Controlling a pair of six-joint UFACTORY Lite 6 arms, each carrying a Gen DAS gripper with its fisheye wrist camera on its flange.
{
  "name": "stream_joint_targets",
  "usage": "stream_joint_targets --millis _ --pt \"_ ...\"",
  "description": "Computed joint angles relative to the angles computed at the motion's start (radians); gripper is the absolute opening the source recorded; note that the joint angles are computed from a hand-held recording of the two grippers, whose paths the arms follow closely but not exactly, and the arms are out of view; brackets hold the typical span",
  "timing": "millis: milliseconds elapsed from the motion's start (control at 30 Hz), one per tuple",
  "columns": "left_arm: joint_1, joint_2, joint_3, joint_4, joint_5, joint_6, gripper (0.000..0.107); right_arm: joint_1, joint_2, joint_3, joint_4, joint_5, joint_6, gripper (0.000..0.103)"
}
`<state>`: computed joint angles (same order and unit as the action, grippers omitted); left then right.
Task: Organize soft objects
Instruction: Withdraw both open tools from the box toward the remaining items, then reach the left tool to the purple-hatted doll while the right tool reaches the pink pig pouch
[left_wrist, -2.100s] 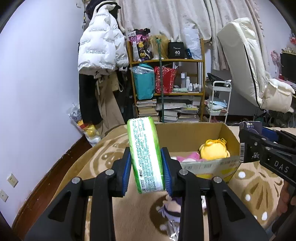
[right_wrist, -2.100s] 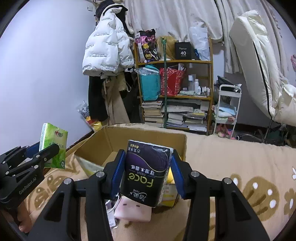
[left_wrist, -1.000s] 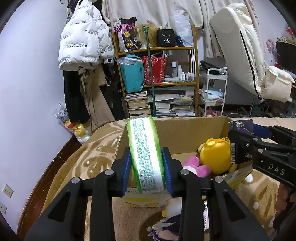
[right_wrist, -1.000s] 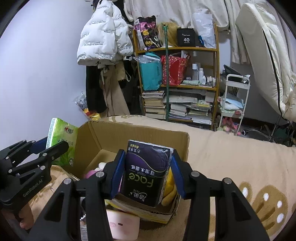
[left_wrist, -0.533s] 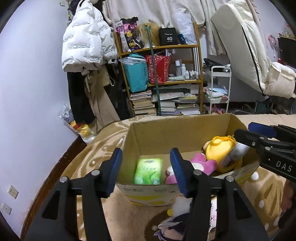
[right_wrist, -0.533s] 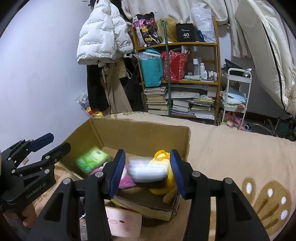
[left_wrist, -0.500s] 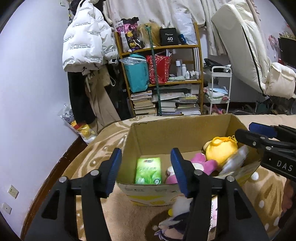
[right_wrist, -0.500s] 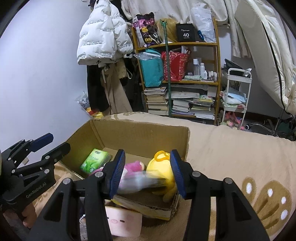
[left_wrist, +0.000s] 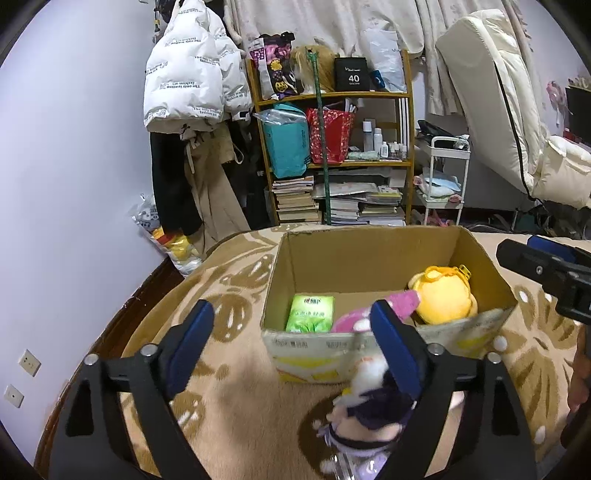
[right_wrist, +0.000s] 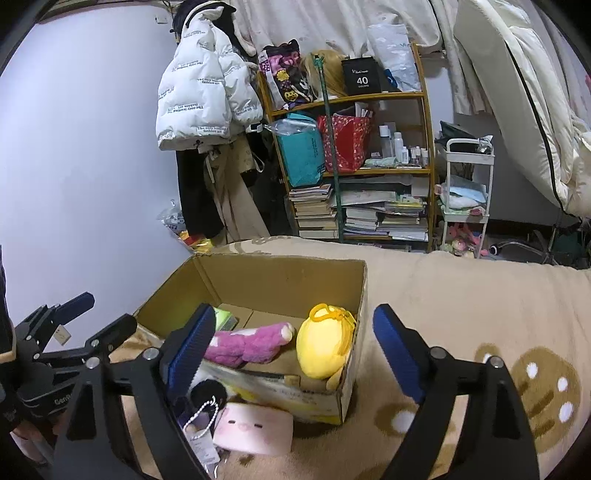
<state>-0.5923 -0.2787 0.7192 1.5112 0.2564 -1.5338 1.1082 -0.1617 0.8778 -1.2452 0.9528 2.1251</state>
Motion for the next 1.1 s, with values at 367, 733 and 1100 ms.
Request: stream_joint_targets --millis 367,733,1100 --pt "-0.055 -0.163 -0.086 -0.442 0.071 0.419 0.096 0.151 0.003 0.042 0.065 0.144 0.007 0.103" --pt "-0.124 -0.328 -0.168 -0.638 0.201 0.591 0.096 0.253 0.013 0.064 0.131 0.207 0.037 0.103" --pt "-0.090 -0.334 -0.173 -0.717 0.163 0.675 0.096 0.219 0.017 0.036 0.181 0.134 0.056 0.103"
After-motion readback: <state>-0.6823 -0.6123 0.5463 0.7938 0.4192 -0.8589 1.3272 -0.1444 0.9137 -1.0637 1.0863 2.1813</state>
